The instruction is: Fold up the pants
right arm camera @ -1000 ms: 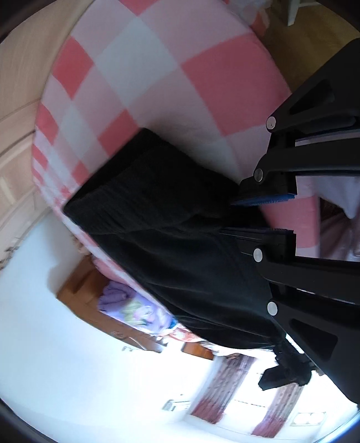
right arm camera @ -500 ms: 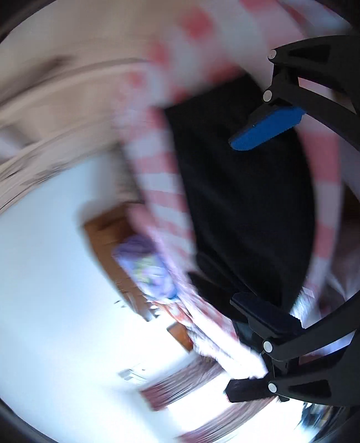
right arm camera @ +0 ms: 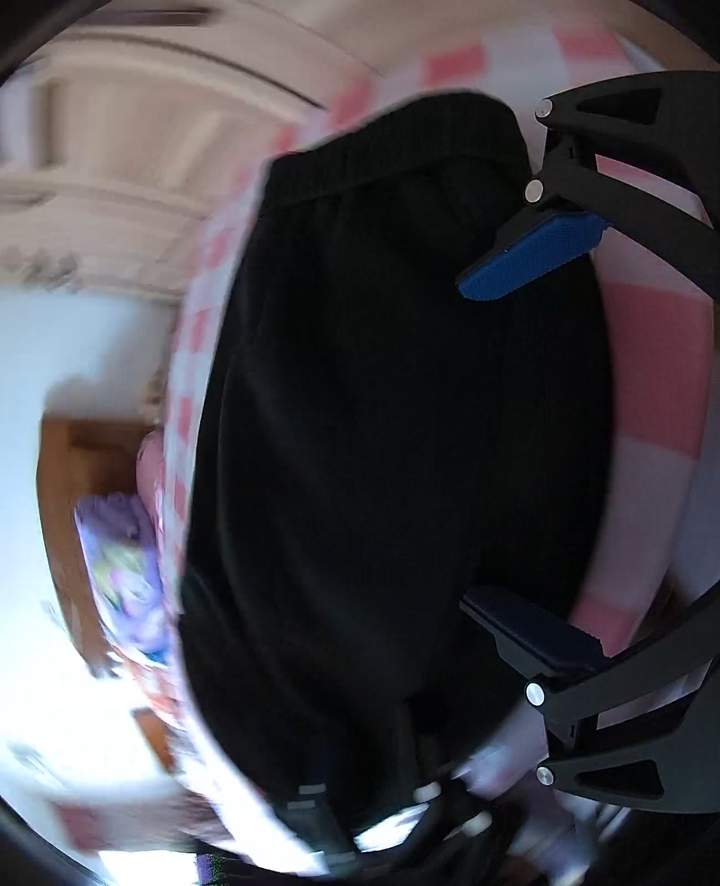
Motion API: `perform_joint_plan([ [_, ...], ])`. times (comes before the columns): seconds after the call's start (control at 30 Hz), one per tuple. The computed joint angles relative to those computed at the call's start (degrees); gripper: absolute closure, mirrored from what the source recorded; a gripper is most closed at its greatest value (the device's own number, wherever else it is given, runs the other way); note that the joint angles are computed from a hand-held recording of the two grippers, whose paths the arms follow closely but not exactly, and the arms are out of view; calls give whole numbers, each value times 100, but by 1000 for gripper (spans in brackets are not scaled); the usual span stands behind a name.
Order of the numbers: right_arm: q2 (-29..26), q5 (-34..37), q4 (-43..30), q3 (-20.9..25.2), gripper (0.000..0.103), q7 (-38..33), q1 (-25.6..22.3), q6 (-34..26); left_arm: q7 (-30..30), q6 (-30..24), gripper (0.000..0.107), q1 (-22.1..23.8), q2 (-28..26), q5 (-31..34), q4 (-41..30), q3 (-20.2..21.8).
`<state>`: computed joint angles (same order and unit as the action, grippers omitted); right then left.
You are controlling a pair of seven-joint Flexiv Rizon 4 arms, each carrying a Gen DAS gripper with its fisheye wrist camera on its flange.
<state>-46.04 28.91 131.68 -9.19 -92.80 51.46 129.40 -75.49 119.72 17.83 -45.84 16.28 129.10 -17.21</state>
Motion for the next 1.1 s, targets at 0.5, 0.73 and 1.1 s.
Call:
perform_joint_plan([
  [0.5,867,-1202,-95,914,4,492,-1315,106,-1724,-3586,5,541,734,185,-2601,498],
  [0.73,532,-2651,-965,1600,4,1385,-2428,-944,-1146,-6073,12,-1445,-1078,-1995,-5647,2830],
  [1.1,-132,-4307,-1300,2084,4,2439,-3360,-211,-206,-3873,100,361,12,-2178,-3499,965],
])
